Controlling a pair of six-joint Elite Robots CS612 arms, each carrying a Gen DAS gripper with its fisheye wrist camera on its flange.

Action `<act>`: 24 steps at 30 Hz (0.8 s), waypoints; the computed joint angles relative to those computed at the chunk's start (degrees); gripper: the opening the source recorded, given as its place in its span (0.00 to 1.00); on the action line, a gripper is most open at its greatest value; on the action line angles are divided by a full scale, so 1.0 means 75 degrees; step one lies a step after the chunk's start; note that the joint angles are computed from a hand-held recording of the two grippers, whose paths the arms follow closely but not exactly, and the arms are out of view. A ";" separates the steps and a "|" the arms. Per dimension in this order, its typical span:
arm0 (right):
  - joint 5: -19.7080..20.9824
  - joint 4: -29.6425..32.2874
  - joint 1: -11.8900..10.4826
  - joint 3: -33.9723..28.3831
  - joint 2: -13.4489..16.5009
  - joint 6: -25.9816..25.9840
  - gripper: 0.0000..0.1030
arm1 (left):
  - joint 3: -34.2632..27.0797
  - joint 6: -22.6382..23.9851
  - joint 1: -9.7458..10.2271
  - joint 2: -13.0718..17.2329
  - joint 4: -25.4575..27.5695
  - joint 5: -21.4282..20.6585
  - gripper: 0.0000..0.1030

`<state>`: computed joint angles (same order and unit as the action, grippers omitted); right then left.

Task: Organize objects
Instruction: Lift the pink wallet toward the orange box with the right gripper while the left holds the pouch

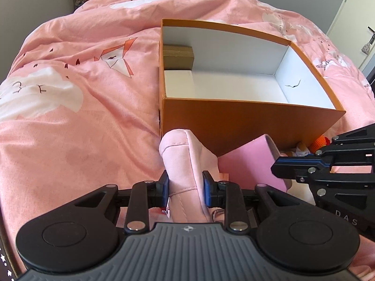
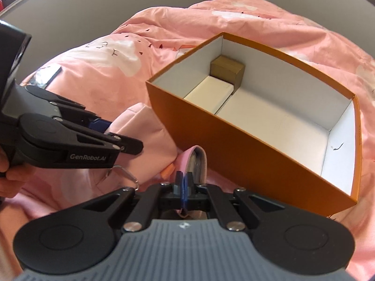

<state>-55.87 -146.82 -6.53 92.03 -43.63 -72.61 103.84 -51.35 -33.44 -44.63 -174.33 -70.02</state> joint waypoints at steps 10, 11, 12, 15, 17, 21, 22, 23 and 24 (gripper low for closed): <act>0.0305 -0.0651 -0.0175 0.0012 0.0135 0.0812 0.47 | -0.0015 -0.0048 0.0040 0.0047 -0.0067 -0.0048 0.30; 0.0238 -0.0552 -0.0182 -0.0043 0.0167 0.0965 0.50 | -0.0019 -0.0051 0.0045 0.0051 -0.0066 -0.0051 0.30; 0.0195 -0.0410 -0.0186 -0.0119 0.0213 0.1123 0.51 | -0.0022 -0.0061 0.0045 0.0053 -0.0062 -0.0050 0.30; 0.0141 0.0286 -0.0185 -0.0377 0.0353 0.1432 0.51 | -0.0043 -0.0084 0.0042 0.0060 -0.0016 -0.0031 0.30; 0.0105 0.0395 -0.0165 -0.0416 0.0431 0.1537 0.49 | -0.0050 -0.0074 0.0038 0.0062 -0.0001 -0.0017 0.30; -0.0034 0.0384 -0.0088 -0.0409 0.0556 0.1658 0.42 | -0.0048 -0.0096 0.0038 0.0053 0.0015 -0.0013 0.30; -0.0039 0.0414 -0.0077 -0.0407 0.0575 0.1663 0.41 | -0.0045 -0.0104 0.0034 0.0047 0.0021 -0.0009 0.30; -0.0005 0.0244 -0.0076 -0.0352 0.0584 0.1692 0.38 | -0.0038 -0.0100 0.0033 0.0045 0.0014 -0.0005 0.30; 0.0027 0.0084 -0.0076 -0.0303 0.0585 0.1686 0.36 | -0.0035 -0.0097 0.0030 0.0043 0.0009 0.0002 0.30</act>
